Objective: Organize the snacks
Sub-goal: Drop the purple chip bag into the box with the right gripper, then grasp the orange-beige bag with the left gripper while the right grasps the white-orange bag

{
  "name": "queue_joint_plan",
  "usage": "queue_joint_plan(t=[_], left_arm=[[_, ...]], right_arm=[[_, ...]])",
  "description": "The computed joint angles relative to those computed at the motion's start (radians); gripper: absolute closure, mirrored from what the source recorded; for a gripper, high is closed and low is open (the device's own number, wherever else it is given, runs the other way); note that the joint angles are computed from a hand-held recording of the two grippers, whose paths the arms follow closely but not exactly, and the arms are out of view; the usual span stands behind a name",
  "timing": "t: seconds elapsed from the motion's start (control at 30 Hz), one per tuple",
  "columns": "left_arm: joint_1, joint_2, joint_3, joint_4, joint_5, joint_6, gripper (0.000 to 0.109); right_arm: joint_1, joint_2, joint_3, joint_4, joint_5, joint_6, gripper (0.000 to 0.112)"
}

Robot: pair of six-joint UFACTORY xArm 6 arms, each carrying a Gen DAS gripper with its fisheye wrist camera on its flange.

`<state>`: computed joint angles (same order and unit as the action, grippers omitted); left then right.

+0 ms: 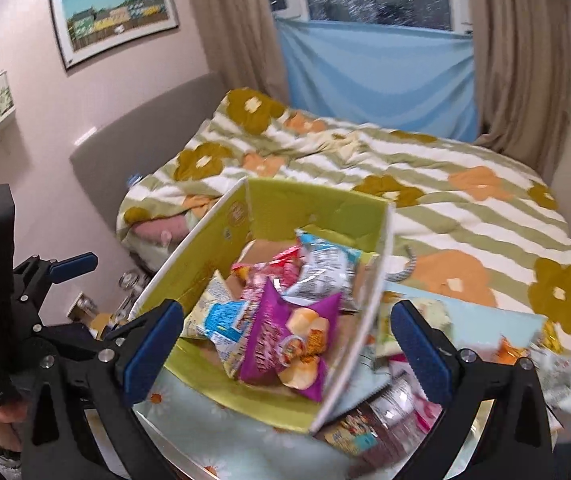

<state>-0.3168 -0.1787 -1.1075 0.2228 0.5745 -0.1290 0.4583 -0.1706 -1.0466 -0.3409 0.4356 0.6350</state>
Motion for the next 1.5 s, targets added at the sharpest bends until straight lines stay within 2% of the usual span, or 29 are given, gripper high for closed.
queue_joint_plan(t=[0.13,0.23,0.4,0.57,0.83,1.0,1.2,1.5], left_arm=[[-0.052,-0.008,0.002,-0.083,-0.033,0.083,0.006],[-0.098,0.005,-0.007,-0.071,-0.052,0.077,0.006],[-0.179,0.046,-0.049,-0.099,-0.048,0.082,0.006],[-0.264,0.133,-0.142,-0.051,-0.023,0.003,0.006],[-0.376,0.350,-0.362,-0.027,0.072,-0.031,0.006],[-0.429,0.514,-0.526,-0.045,0.155,0.001,0.006],[-0.465,0.718,-0.739,-0.071,0.267,0.059,0.006],[-0.480,0.906,-0.953,-0.149,0.370,0.160,0.006]], right_arm=[[-0.012,-0.134,0.089,-0.139,0.071,0.171,0.010],[-0.026,-0.227,0.154,-0.204,0.122,0.251,0.010],[-0.086,-0.406,0.280,-0.223,0.198,0.303,0.010],[-0.176,-0.545,0.370,-0.225,0.281,0.296,0.010],[-0.402,-0.668,0.522,0.025,0.219,0.123,0.010],[-0.517,-0.650,0.591,0.220,0.166,0.013,0.010],[-0.573,-0.538,0.623,0.414,0.082,-0.095,0.010],[-0.607,-0.398,0.627,0.622,-0.024,-0.192,0.010]])
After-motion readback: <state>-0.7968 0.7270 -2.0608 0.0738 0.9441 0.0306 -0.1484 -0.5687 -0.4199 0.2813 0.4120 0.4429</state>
